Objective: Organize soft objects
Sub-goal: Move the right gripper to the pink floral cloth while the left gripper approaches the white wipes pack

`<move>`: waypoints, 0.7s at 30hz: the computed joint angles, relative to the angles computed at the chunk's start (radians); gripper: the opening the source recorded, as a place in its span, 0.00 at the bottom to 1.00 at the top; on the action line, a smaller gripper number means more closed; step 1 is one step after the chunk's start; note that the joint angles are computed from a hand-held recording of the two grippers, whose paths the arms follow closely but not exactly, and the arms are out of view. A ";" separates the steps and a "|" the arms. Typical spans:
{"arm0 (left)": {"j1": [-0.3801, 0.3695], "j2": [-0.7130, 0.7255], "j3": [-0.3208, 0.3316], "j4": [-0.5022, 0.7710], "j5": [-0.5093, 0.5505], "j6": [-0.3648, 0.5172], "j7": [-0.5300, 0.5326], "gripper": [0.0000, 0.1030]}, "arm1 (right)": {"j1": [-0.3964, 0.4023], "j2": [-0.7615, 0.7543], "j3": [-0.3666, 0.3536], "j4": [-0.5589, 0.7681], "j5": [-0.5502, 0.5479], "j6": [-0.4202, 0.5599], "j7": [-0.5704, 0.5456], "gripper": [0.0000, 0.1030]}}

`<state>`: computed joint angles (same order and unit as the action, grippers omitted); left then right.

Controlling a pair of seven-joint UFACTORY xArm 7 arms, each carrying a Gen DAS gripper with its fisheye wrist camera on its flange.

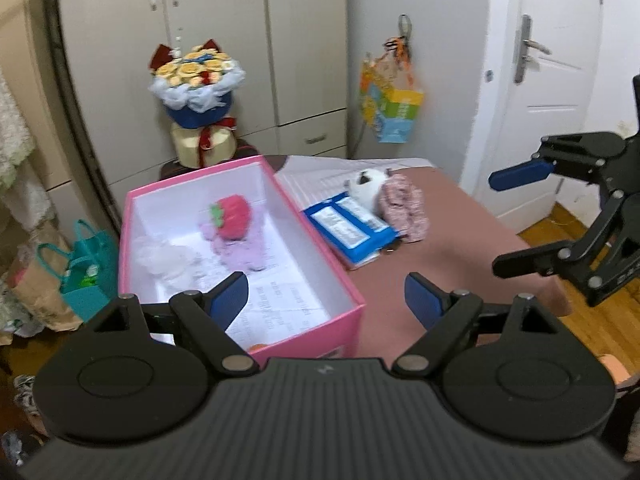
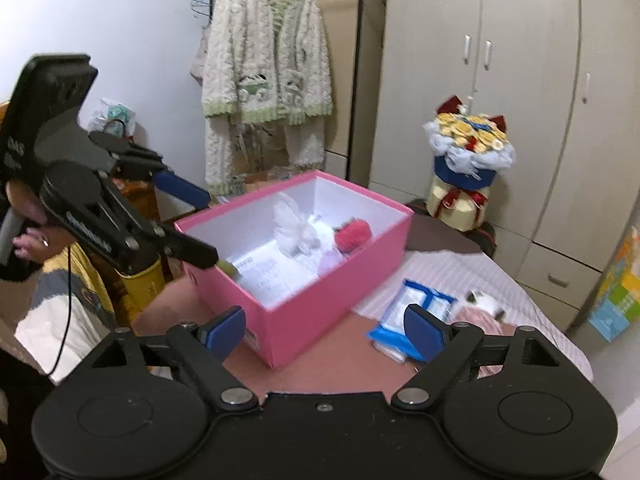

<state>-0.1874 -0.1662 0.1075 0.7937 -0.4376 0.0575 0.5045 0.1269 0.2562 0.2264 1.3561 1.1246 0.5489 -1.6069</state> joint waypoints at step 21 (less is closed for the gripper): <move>0.016 0.332 -0.151 0.265 -0.144 -0.020 -0.009 0.79 | -0.140 0.231 0.043 0.159 0.013 -0.067 -0.013 0.89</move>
